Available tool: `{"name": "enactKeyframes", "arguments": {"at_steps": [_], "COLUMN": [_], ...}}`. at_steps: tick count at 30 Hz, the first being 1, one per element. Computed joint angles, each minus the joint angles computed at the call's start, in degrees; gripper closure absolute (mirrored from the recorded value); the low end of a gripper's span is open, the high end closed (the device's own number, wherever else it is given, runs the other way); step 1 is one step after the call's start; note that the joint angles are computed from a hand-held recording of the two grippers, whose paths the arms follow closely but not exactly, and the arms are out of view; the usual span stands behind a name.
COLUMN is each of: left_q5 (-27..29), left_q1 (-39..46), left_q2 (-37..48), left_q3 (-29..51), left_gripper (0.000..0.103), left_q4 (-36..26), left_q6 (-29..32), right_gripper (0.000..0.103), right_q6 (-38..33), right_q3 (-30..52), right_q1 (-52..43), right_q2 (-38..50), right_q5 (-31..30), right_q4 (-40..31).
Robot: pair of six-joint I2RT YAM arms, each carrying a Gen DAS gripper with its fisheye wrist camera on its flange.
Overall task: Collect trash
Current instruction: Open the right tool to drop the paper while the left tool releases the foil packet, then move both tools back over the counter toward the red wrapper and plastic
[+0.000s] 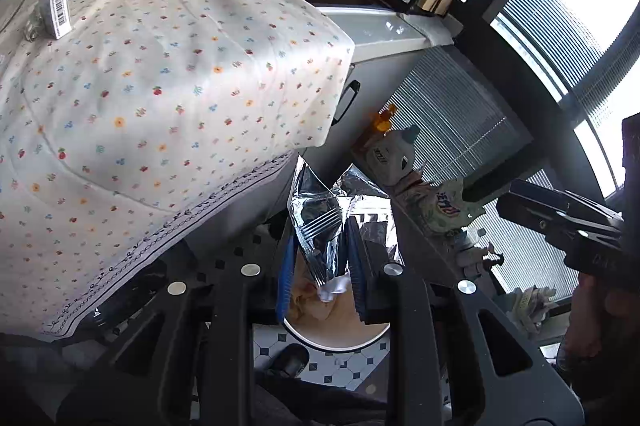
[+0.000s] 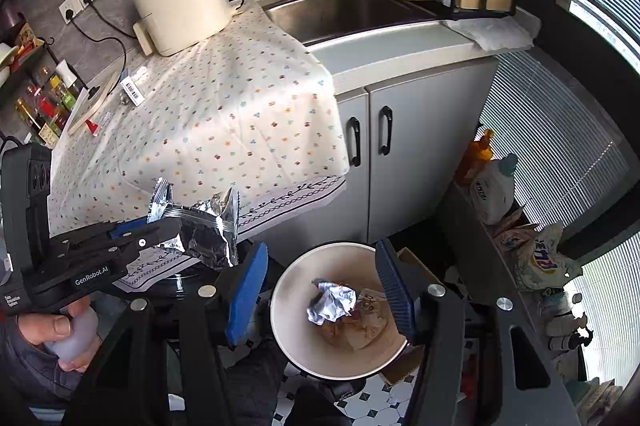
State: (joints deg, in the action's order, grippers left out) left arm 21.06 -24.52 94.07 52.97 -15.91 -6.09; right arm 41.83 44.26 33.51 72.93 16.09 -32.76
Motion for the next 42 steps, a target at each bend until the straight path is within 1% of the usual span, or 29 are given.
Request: {"name": "enactKeyframes", "arguments": {"at_steps": [5, 9, 15, 17, 18, 19, 21, 23, 25, 27, 29, 31, 36, 42], "left_q5": [-1.0, -1.7, -0.1, 2.0, 1.8, 1.2, 1.5, 1.3, 0.6, 0.5, 0.3, 0.1, 0.7, 2.3], "left_q1": [-4.1, -6.9, -9.0, -8.8, -8.9, -8.8, -7.5, -5.7, -3.6, -0.8, 1.9, 4.8, 12.2, 21.9], "left_q2": [2.2, 4.2, 6.1, 6.7, 6.8, 6.3, 5.1, 4.6, 3.7, 3.0, 2.2, 1.2, -0.3, -0.2], "left_q3": [0.9, 2.4, 4.4, 5.3, 5.8, 5.6, 5.3, 5.8, 6.0, 6.5, 6.9, 7.3, 9.0, 11.8], "left_gripper": [0.078, 0.077, 0.076, 0.069, 0.054, 0.045, 0.041, 0.036, 0.029, 0.025, 0.021, 0.018, 0.012, 0.012], "left_q4": [0.6, 0.0, -1.4, -2.8, -3.5, -3.4, -3.0, -4.0, -4.4, -5.2, -5.8, -6.3, -7.3, -8.2], "left_q6": [-1.4, -2.0, -1.2, -0.3, -0.1, -0.2, -0.1, 0.4, 0.8, 1.4, 2.1, 2.7, 4.3, 6.3], "right_gripper": [0.043, 0.042, 0.042, 0.041, 0.041, 0.041, 0.041, 0.041, 0.041, 0.039, 0.034, 0.032, 0.025, 0.022], "right_q6": [1.1, 2.0, 2.5, 2.3, 2.1, 1.9, 1.7, 1.3, 0.7, -0.1, -0.8, -1.6, -4.1, -7.2], "right_q3": [-4.3, -6.7, -8.2, -8.0, -7.8, -7.6, -6.8, -5.6, -3.7, -1.6, 1.0, 4.1, 13.2, 26.7], "right_q1": [-2.2, -3.4, -5.1, -5.4, -5.5, -5.6, -5.5, -5.0, -4.5, -4.1, -3.4, -2.9, -1.2, 0.8], "right_q2": [-6.1, -9.9, -12.6, -12.3, -12.0, -11.4, -9.8, -7.9, -5.2, -2.5, 0.5, 3.8, 12.6, 24.0], "right_q5": [0.6, 1.0, 1.0, 0.9, 0.8, 0.7, 0.3, 0.1, -0.2, -0.3, -0.1, -0.2, -0.4, -1.4], "right_q4": [-2.5, -4.5, -5.7, -5.3, -4.9, -4.4, -3.3, -2.2, -0.7, 0.6, 2.0, 3.1, 4.9, 5.0]}}
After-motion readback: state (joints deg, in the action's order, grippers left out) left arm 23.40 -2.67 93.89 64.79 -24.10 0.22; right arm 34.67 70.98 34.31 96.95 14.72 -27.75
